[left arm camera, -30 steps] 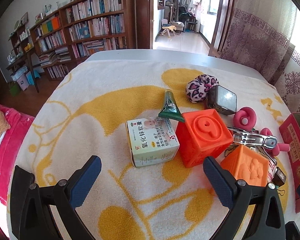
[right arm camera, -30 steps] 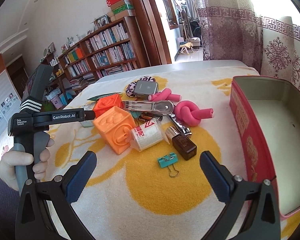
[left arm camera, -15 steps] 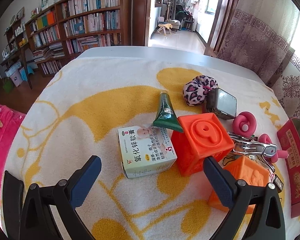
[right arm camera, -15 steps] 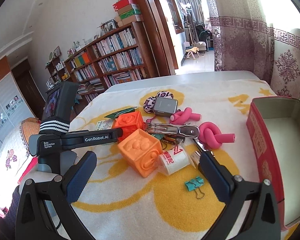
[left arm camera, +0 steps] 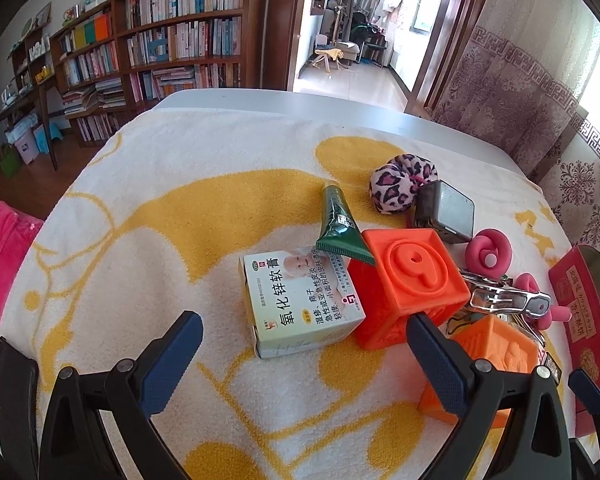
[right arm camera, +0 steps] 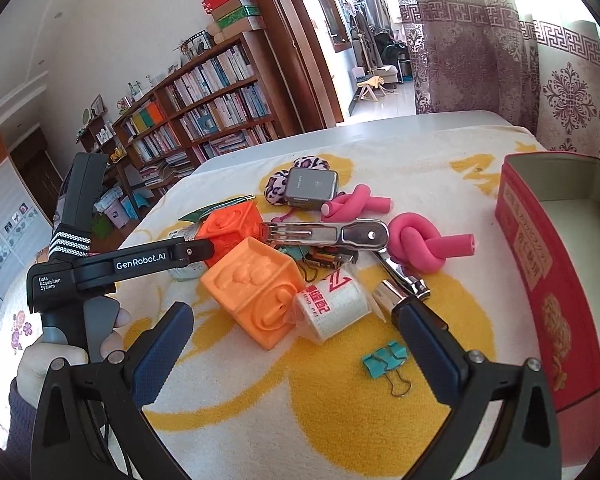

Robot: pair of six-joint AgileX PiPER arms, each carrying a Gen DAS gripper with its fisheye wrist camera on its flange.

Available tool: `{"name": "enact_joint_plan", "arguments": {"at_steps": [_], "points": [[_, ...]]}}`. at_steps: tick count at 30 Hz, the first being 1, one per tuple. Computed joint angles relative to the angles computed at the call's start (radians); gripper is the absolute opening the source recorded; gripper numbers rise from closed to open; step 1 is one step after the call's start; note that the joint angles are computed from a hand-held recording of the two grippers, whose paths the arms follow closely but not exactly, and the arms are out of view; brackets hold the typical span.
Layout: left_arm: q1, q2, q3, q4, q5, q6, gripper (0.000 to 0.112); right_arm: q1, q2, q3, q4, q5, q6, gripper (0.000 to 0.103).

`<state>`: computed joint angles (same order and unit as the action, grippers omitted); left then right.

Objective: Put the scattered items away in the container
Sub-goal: 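Approach the white-green ointment box with the left tool while the right tool approaches the dark serum bottle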

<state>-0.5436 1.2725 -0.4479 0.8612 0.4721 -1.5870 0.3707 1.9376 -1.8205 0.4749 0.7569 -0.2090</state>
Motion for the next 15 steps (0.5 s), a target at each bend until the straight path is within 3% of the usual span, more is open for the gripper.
{"name": "enact_joint_plan", "arguments": {"at_steps": [10, 15], "points": [[0.062, -0.017, 0.037, 0.013, -0.035, 0.005, 0.103, 0.004, -0.001, 0.009, -0.006, 0.000, 0.002, 0.103], [-0.034, 0.022, 0.000, 0.082, 0.077, -0.093, 0.103, 0.013, -0.008, 0.019, -0.021, -0.008, 0.001, 0.103]]}}
